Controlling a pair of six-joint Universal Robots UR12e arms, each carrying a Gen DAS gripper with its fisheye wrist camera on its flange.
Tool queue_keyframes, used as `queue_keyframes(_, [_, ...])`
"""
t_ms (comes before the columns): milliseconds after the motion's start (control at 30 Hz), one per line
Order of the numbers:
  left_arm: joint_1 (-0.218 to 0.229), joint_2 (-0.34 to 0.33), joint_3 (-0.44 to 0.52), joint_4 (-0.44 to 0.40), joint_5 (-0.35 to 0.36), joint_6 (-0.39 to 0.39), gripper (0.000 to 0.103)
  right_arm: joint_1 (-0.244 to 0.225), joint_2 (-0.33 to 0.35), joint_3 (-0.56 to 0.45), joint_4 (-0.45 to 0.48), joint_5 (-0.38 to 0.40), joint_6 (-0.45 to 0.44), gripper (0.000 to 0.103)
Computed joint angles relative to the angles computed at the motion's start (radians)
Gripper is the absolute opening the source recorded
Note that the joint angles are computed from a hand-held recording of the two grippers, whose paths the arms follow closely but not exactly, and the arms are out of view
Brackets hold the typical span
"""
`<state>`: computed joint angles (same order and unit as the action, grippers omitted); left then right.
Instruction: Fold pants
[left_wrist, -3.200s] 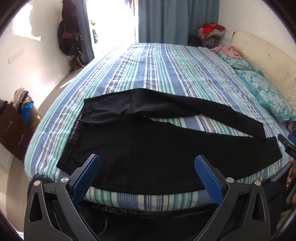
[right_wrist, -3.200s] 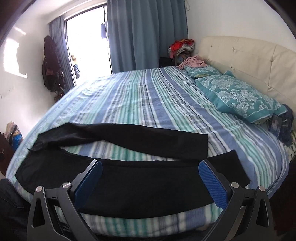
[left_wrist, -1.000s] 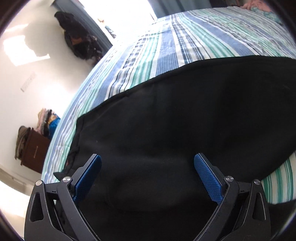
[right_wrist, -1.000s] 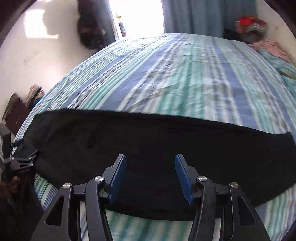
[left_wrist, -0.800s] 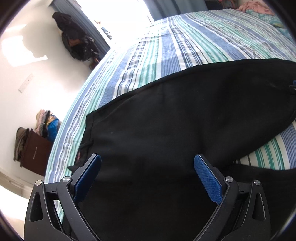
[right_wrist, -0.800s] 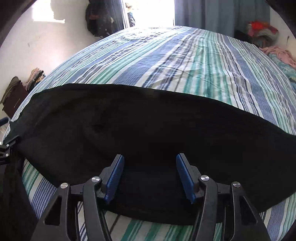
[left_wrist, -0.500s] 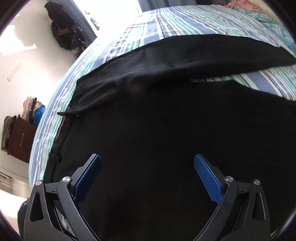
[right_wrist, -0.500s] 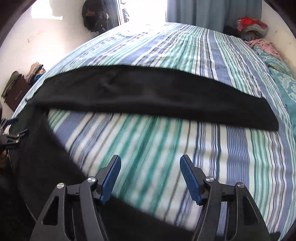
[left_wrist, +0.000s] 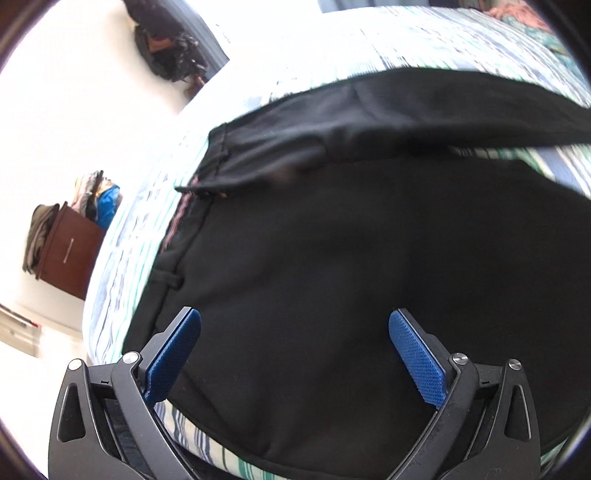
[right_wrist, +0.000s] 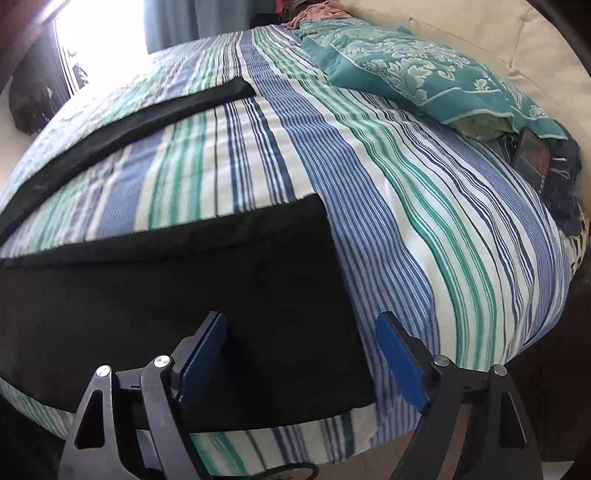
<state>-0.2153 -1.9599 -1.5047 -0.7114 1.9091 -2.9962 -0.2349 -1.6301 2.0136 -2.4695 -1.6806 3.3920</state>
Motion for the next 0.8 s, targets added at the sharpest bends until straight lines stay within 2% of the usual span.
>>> queue_keyframes(100, [-0.001,-0.036,0.071,0.024,-0.041,-0.028,0.102,0.035,0.027,-0.046,-0.073,0.017,-0.005,0.083])
queue_keyframes(233, [-0.009,-0.124,0.219,0.033,-0.087,-0.106,0.102,0.092,0.148,-0.195,-0.099,0.113,-0.051,0.083])
queue_keyframes(333, [-0.021,-0.215,0.337,0.035,-0.032,-0.141,0.102,0.148,0.272,-0.337,-0.131,0.194,-0.085,0.083])
queue_keyframes(467, [-0.019,-0.320,0.452,-0.055,0.067,-0.210,0.102,0.214,0.457,-0.565,-0.114,0.307,-0.135,0.083])
queue_keyframes(500, [-0.013,-0.335,0.463,-0.099,0.068,-0.225,0.103,0.226,0.504,-0.625,-0.091,0.331,-0.142,0.083])
queue_keyframes(533, [-0.002,-0.335,0.449,-0.101,0.027,-0.247,0.102,0.235,0.547,-0.681,-0.059,0.359,-0.146,0.083])
queue_keyframes(600, [0.022,-0.314,0.409,-0.046,-0.074,-0.298,0.102,0.246,0.624,-0.783,0.012,0.409,-0.157,0.083])
queue_keyframes(633, [0.026,-0.309,0.402,-0.045,-0.097,-0.309,0.102,0.248,0.656,-0.824,0.043,0.429,-0.180,0.083])
queue_keyframes(667, [0.028,-0.306,0.394,-0.036,-0.111,-0.314,0.102,0.248,0.685,-0.865,0.084,0.436,-0.216,0.083])
queue_keyframes(733, [0.026,-0.296,0.377,-0.021,-0.108,-0.314,0.102,0.243,0.721,-0.912,0.143,0.397,-0.290,0.081])
queue_keyframes(800, [0.018,-0.295,0.369,-0.004,-0.091,-0.309,0.102,0.216,0.731,-0.912,0.122,0.377,-0.354,0.074])
